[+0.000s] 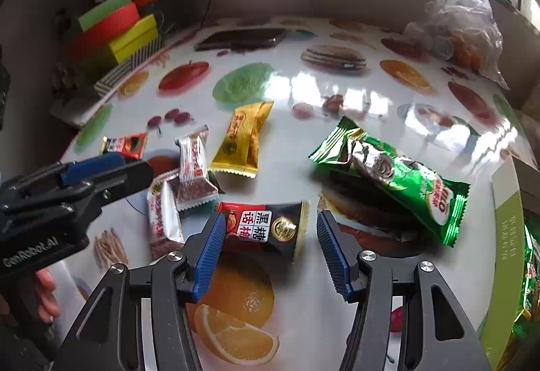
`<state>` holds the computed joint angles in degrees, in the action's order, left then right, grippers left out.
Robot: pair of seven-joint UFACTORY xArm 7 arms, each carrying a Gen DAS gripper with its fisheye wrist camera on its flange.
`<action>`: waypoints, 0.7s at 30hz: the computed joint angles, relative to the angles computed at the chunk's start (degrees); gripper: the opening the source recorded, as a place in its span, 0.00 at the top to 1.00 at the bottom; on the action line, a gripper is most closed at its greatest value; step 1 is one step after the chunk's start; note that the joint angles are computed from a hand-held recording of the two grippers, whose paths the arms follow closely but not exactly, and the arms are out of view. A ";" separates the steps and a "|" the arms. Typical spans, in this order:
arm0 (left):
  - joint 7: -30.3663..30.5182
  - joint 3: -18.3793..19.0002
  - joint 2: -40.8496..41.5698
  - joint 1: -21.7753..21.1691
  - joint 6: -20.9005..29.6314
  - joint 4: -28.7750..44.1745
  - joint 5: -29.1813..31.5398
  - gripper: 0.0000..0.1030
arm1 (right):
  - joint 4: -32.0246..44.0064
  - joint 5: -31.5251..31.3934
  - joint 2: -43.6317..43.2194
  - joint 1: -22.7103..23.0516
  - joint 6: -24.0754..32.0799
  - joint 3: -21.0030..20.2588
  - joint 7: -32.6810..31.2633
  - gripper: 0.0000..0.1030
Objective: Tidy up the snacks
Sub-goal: 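Move both tools back over the scattered snacks on the table, then grasp a red candy packet with the right tool while the left tool grasps a white-red candy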
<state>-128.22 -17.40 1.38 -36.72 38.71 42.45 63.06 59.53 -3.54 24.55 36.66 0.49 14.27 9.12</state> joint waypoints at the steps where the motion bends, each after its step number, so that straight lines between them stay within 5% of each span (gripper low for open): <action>1: 0.08 0.03 0.12 0.02 -0.13 0.16 0.21 0.52 | 0.05 -0.54 -0.11 2.32 0.15 -2.54 1.22 0.45; 3: 0.44 0.08 0.20 0.03 -0.26 0.32 0.30 0.52 | 0.02 -2.25 -0.62 7.22 0.60 -8.12 4.56 0.45; 6: 1.34 0.26 0.55 0.07 -0.37 0.76 0.29 0.52 | -1.65 -2.38 -1.85 4.66 0.77 -6.21 4.97 0.45; 12: 2.47 0.90 1.42 0.35 -1.64 1.24 0.51 0.52 | -5.28 -9.07 -5.60 11.55 1.91 -16.04 12.78 0.45; 16: 3.03 1.57 2.07 0.66 -2.75 1.79 0.59 0.52 | -6.52 -11.23 -6.95 10.24 -0.55 -15.87 16.45 0.45; 19: 3.82 2.42 2.92 1.40 -5.52 2.20 0.50 0.52 | -5.77 -10.24 -6.31 4.85 -2.25 -9.38 13.05 0.45; 21: 3.07 2.85 3.34 1.48 -6.16 2.59 0.83 0.52 | -3.98 -10.55 -5.03 6.12 -1.40 -9.84 11.67 0.45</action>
<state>-125.15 -14.54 4.73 -35.24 32.56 45.04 63.89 55.55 -14.09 19.52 42.78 -0.91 4.43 20.78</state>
